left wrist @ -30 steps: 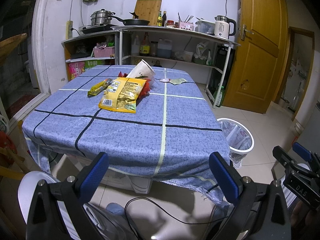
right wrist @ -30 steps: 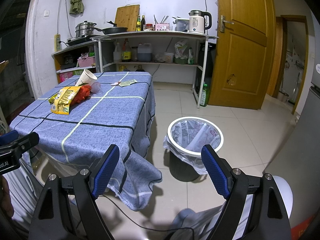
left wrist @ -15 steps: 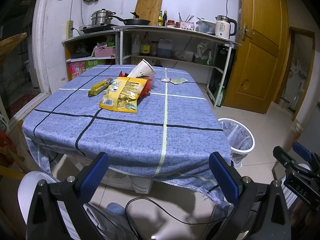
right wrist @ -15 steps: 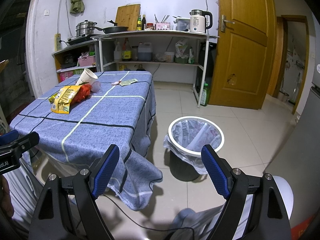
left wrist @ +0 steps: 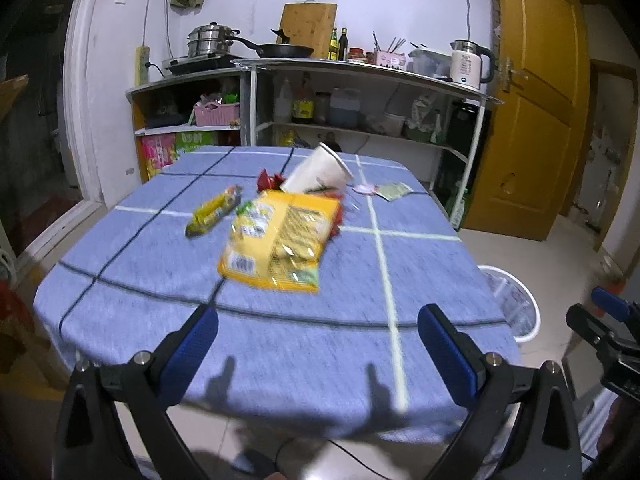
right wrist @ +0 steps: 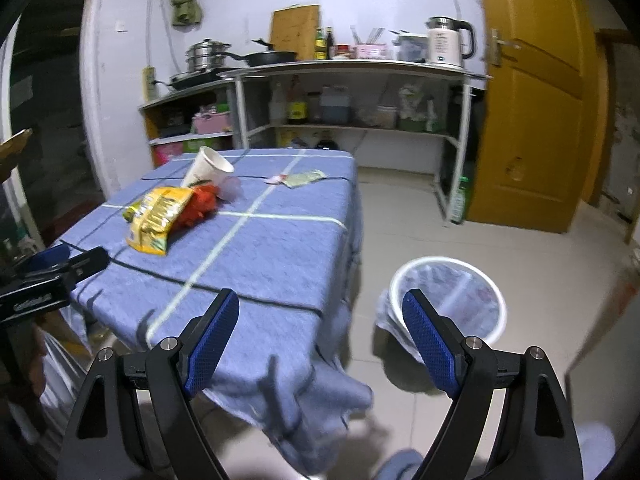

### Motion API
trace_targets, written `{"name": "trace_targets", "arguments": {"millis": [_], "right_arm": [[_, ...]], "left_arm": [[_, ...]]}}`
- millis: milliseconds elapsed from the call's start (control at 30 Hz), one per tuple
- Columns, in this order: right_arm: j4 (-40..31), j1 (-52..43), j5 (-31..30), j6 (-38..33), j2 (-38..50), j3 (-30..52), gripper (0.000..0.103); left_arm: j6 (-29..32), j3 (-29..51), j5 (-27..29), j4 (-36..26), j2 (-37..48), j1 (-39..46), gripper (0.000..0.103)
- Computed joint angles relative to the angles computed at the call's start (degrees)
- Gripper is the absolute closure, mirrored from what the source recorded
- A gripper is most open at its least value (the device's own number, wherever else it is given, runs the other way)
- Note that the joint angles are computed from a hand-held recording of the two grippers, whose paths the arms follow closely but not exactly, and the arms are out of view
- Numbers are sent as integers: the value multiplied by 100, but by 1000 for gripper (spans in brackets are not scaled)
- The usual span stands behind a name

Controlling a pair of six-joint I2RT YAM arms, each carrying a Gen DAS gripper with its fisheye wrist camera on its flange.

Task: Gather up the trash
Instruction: 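Grasp the yellow chip bag with the left tool while the right tool grasps the red bag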

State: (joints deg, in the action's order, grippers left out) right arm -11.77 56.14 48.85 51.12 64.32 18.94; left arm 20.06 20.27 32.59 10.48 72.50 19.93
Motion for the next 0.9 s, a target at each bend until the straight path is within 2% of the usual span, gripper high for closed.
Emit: {"name": "trace_targets", "arguments": {"millis": [67,133,233,300,467,833,867,900], "right_arm": [[748,-495,-477,-788,104,-3,19],[1354,-930,-945,-1366,344,61,19],[1952,-1410,-1465,-2015,916,349,19],[2222,-1659,-1750,-2293,1278,571,19],[2616,-1927,-2078,-2625,1888,932,19],[2886,-2330,-2542,-2951,2580,1382,19],[2889,-2362,-2584,-2984,2643,1438,19],[2899,-2385,-2621,-3012,2693,1479,19]], "left_arm": [[-121,255,-131,347,443,-104,6],[-158,607,-142,433,868,-177,7],[-288,1132,-136,545,1445,-249,7],[-291,1598,12,384,1874,-258,7],[-96,2467,-269,12,2703,-557,5],[83,3184,-1005,-349,3618,-1093,5],[58,3233,-996,-421,3685,-1083,7],[48,3251,-938,-462,3723,-1054,16]]}}
